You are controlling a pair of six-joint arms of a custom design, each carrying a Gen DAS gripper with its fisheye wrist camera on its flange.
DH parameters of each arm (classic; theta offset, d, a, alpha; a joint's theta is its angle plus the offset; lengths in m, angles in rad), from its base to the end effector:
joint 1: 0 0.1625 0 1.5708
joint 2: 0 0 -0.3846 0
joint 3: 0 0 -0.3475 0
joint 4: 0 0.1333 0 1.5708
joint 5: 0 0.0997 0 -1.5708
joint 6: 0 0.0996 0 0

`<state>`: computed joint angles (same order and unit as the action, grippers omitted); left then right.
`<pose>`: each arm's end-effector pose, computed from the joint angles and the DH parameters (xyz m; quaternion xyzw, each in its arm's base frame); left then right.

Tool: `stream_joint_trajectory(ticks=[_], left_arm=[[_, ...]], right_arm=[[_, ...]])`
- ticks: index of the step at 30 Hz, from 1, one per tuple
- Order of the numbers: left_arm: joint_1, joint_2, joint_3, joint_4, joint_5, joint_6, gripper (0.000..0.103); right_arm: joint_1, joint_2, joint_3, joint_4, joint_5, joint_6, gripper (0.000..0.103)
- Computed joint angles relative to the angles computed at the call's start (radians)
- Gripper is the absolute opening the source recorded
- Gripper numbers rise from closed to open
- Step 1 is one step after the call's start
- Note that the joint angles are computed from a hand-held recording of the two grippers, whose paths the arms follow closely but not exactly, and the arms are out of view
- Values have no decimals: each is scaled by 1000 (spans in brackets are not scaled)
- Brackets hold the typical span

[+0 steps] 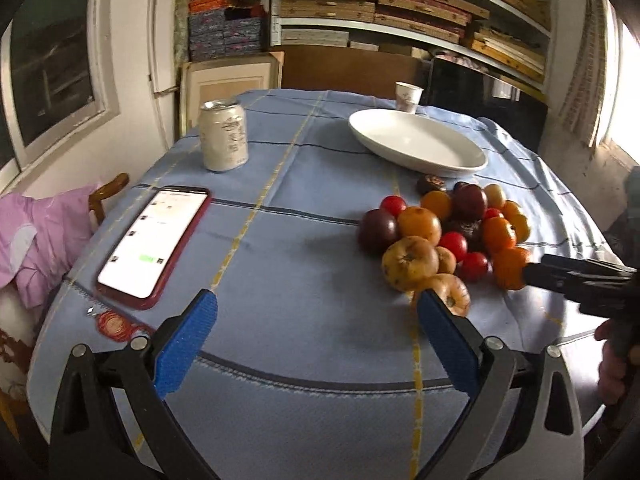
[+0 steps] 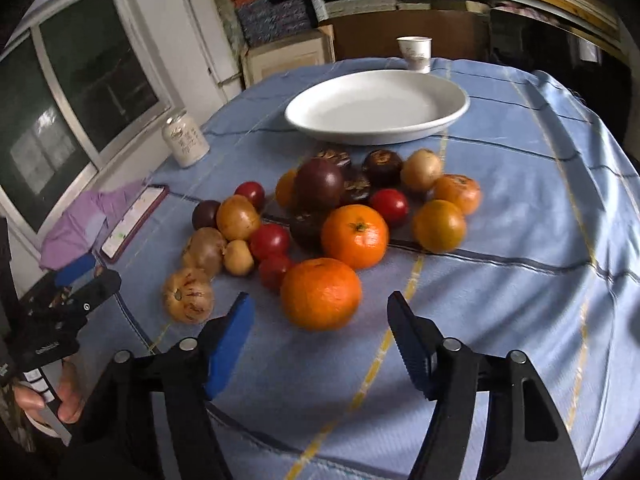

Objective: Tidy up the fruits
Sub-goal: 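Reach the right tool to the large mandarin orange and close on it, then grasp the striped pale apple with the left tool while the right tool holds the orange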

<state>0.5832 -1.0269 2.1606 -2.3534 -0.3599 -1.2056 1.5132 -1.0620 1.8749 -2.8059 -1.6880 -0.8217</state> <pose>-0.2322 -0.4246 0.1095 0.0107 0.8156 -0.4330 0.3836 0.0893 -0.5638 0.1966 0.3525 -0.9103 0.1649 0.1409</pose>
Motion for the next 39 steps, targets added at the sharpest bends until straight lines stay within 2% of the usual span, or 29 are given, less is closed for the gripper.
stream_joint_trajectory(ticks=[1, 6, 8, 10, 11, 14, 17, 21, 22, 25, 32, 33, 34, 39], left_arm=[[6, 9, -3, -45, -6, 52, 98], [31, 57, -38, -112, -32, 162, 98], [43, 73, -50, -138, -51, 194, 98], [55, 88, -65, -144, -68, 213, 98], [59, 94, -71, -153, -80, 229, 98], [64, 118, -83, -202, -103, 289, 98], [65, 141, -99, -252, -128, 345, 98], [79, 179, -143, -287, -168, 398, 98], [83, 187, -155, -276, -172, 396, 97], [103, 203, -189, -259, -214, 399, 76], [120, 222, -236, -198, -233, 359, 73], [121, 228, -245, -188, -234, 355, 69], [124, 230, -251, -180, -243, 353, 60], [127, 235, -264, -164, -247, 334, 53]], right_arm=[[5, 8, -2, -9, -14, -4, 69], [20, 52, -39, 4, -61, -1, 67], [21, 66, -51, 13, -71, 0, 62], [17, 73, -67, 44, -74, 7, 51], [8, 71, -80, 88, -52, 12, 48], [-4, 53, -74, 102, -20, 6, 48], [-36, 22, -77, 146, 52, 16, 48], [-65, -5, -61, 118, 68, 12, 48], [-74, -11, -62, 127, 80, 14, 48], [-89, -12, -70, 138, 95, 20, 48], [-110, -14, -83, 183, 140, 10, 48], [-110, -14, -83, 185, 140, 8, 48], [-111, -14, -85, 190, 143, 6, 48], [-121, -22, -88, 214, 172, -1, 48]])
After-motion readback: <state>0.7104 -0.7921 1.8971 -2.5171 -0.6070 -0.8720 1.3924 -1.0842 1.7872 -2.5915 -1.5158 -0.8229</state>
